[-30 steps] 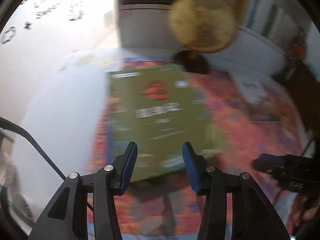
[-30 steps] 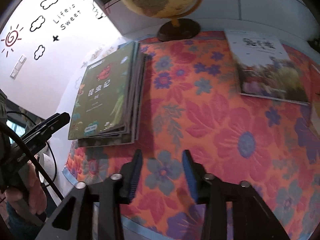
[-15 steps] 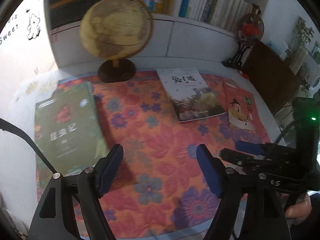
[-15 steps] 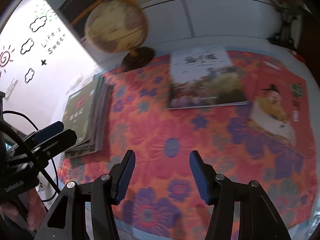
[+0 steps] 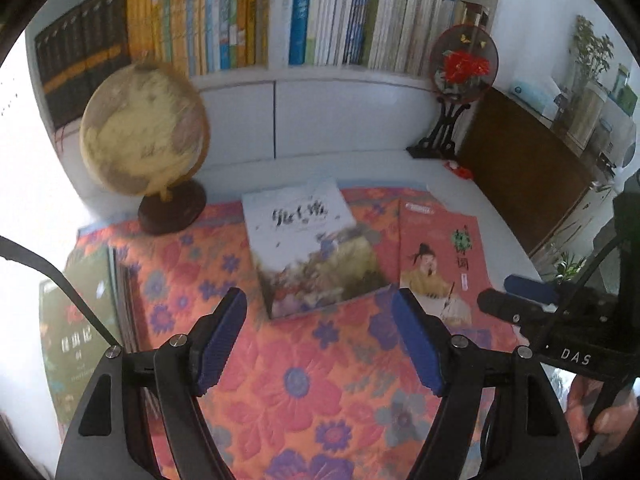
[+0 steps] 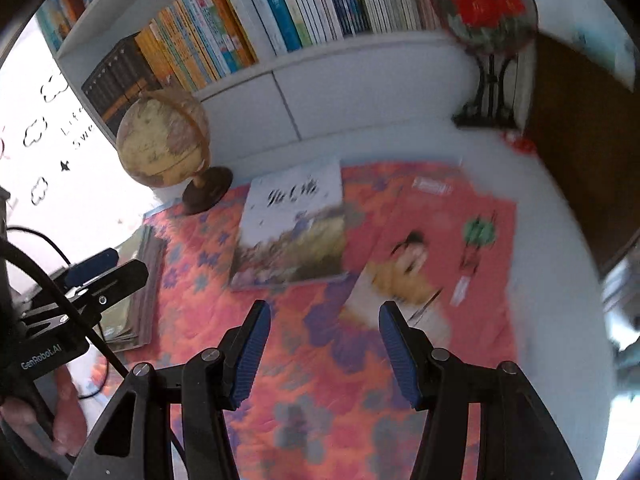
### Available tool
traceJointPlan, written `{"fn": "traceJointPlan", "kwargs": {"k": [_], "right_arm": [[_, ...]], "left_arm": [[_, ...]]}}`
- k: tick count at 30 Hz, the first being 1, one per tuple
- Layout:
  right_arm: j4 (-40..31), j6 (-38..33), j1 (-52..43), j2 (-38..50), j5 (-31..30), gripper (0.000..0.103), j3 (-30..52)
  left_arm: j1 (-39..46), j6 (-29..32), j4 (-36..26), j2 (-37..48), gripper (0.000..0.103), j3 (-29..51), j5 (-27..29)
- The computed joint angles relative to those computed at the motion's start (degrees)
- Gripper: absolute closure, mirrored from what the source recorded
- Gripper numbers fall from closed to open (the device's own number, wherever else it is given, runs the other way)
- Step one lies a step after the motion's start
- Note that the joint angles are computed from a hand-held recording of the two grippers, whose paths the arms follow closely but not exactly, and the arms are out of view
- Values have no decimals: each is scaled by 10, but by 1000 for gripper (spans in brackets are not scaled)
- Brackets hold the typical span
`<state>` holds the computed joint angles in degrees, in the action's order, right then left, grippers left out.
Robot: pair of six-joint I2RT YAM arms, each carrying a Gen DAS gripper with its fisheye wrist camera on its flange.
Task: Organize books
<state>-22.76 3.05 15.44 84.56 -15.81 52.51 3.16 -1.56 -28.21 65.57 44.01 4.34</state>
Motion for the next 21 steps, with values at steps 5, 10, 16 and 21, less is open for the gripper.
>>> {"fn": "traceJointPlan", "kwargs": {"k": [5,10,16,21], "right_arm": [[19,-27,-40,34,-23,27,35],[27,-62,-29,121,-8,19,103],[16,-50,4,273,4,19,212],[-6,-49,32,389,-3,19,298]], "left_arm": [[-36,-41,50,72,29,26,-31],[-24,-67,73,152,29,50,-44],[34,-63,97,279,29,92,-30],[62,-56,124,370,29,116,-19]]}}
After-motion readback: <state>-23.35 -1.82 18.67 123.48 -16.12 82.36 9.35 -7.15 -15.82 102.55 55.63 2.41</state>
